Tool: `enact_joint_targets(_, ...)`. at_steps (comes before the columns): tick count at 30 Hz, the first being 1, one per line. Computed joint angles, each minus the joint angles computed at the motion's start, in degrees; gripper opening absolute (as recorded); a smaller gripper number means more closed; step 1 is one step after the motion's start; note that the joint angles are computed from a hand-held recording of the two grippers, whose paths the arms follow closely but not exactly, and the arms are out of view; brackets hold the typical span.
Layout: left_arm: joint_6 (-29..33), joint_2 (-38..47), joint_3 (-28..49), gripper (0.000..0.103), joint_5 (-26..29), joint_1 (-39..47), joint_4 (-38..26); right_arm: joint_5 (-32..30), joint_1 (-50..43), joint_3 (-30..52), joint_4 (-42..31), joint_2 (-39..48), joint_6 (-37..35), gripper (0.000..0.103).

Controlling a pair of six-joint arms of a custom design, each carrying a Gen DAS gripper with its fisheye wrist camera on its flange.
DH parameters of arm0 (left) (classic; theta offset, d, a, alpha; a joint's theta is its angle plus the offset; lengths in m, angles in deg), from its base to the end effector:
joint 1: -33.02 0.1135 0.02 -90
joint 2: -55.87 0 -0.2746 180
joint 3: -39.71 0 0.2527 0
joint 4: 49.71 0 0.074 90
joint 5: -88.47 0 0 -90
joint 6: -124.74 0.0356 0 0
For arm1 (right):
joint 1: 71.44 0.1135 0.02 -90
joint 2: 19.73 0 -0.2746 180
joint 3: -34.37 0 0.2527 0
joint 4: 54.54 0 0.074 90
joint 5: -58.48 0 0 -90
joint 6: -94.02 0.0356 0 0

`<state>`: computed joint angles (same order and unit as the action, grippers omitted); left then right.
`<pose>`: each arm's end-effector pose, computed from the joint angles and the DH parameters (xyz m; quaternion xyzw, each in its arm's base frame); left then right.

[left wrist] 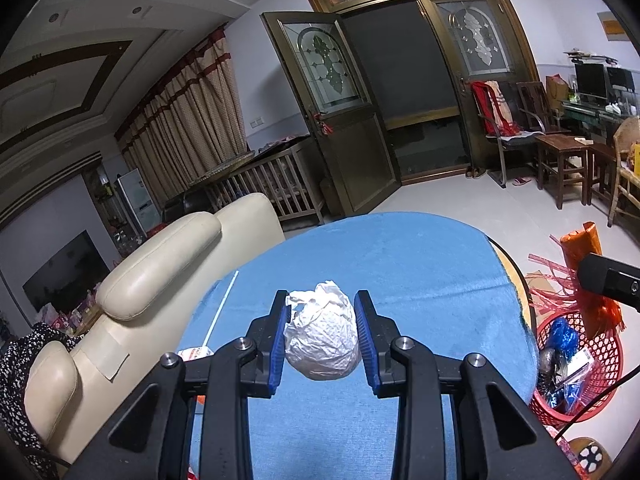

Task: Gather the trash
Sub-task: 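Carry the white bag and the orange mesh bag to the red wastebasket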

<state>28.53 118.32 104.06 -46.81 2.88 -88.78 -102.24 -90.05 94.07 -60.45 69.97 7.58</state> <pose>0.2068 -0.0908 0.3055 0.0038 0.8441 0.1995 0.4976 0.3015 -0.0661 0.2114 -0.1186 0.7634 0.4624 0.4351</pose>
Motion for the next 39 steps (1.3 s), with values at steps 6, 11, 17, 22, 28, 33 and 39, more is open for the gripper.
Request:
enact_joint_targets(6, 0.7, 0.8, 0.5, 0.034, 0.6, -0.2, 0.0, -0.8, -1.3, -0.3, -1.7, -0.8, -1.0, 0.037)
enact_joint_targets(11, 0.8, 1.5, 0.5, 0.034, 0.5, -0.9, 0.3, -1.5, -2.6, -0.4, -3.4, -1.1, -1.8, 0.037)
enact_joint_targets(17, 1.0, 2.3, 0.7, 0.034, 0.6, -1.7, 0.4, -1.8, -3.7, 0.1, -5.0, -1.2, -2.5, 0.037)
enact_joint_targets(22, 1.0, 3.4, 1.1, 0.034, 0.4, -2.7, 0.5, -1.7, -4.2, 0.1, -6.2, -1.6, -2.9, 0.037)
enact_joint_targets(28, 0.6, 5.2, 1.6, 0.034, 0.2, -3.9, 0.6, -1.3, -4.5, 1.4, -9.6, -1.5, -4.0, 0.037)
enact_joint_targets(33, 0.3, 6.3, 1.8, 0.034, 0.4, -4.7, 0.5, -0.3, -4.4, 2.1, -11.2, -1.8, -4.1, 0.037)
enact_joint_targets(39, -0.2, 7.7, 2.0, 0.034, 0.4, -5.7, 0.5, 0.5, -4.6, 1.8, -11.7, -2.5, -3.4, 0.037)
